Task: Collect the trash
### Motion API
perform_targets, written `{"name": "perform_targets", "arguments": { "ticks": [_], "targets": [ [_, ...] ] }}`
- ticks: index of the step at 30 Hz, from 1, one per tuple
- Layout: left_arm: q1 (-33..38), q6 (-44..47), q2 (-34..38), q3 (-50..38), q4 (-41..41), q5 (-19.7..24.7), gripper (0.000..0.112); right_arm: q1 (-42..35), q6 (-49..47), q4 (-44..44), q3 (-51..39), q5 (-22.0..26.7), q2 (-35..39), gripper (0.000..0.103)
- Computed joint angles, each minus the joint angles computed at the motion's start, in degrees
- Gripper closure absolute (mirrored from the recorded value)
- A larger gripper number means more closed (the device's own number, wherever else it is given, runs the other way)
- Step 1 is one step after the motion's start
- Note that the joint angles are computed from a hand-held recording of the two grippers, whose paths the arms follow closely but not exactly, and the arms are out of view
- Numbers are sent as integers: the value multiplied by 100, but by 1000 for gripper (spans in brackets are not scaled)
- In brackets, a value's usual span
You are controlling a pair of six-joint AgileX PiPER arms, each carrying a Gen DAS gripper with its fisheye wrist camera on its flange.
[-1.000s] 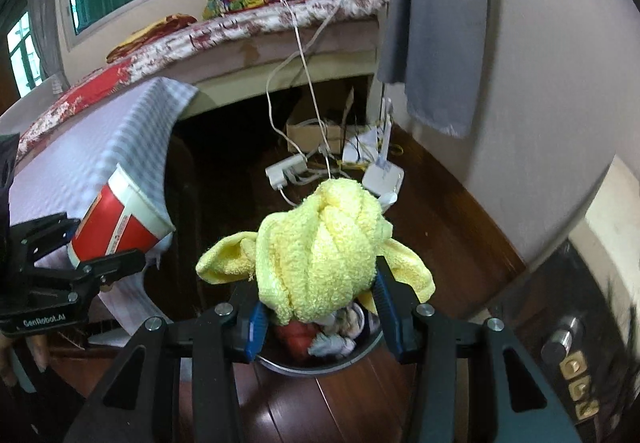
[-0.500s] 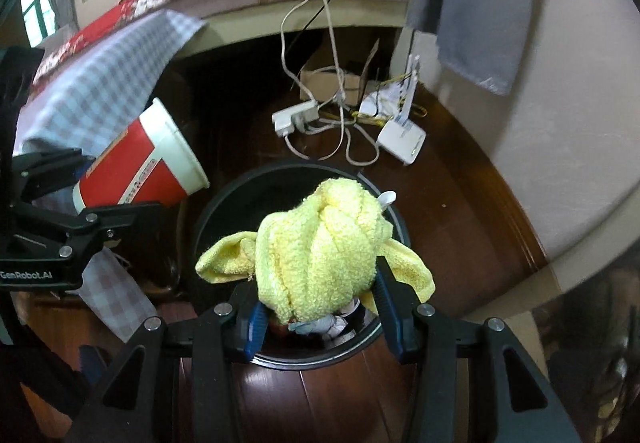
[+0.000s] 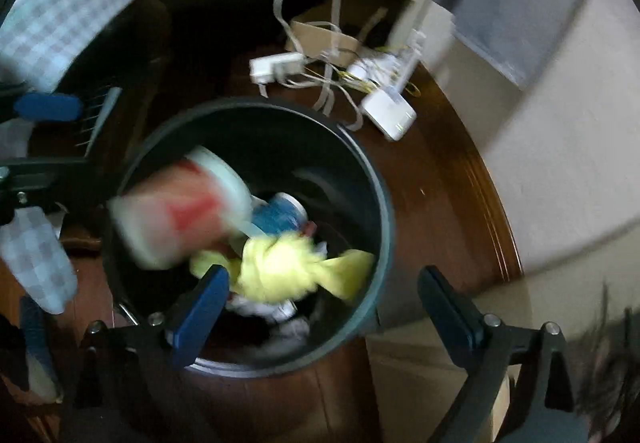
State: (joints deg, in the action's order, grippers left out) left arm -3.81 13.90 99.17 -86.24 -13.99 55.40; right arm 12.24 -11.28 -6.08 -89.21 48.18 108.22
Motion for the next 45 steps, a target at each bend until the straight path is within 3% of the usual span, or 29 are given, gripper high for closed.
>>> {"name": "perform_targets", "arguments": {
  "ticks": [3,15,30,36,45],
  "targets": [
    [-67,-139,-167,261,292,-176,14,-113,405,-187,216,-55,-294,0],
    [-171,-453,-966,638,654,-328,13,110,1108,-157,441,116,-1016,0],
    [193,-561,-1820,389,640,229,13,594,1548,-54,69,735,-1815,0],
    [465,-621,-2230,343,685,344,13,1076,2085,-272,-418,1307,-2013,0],
    [823,-601,-2722,278,640,508,13,1831,2415,-747,-1181,1753,-2088,0]
  ]
}}
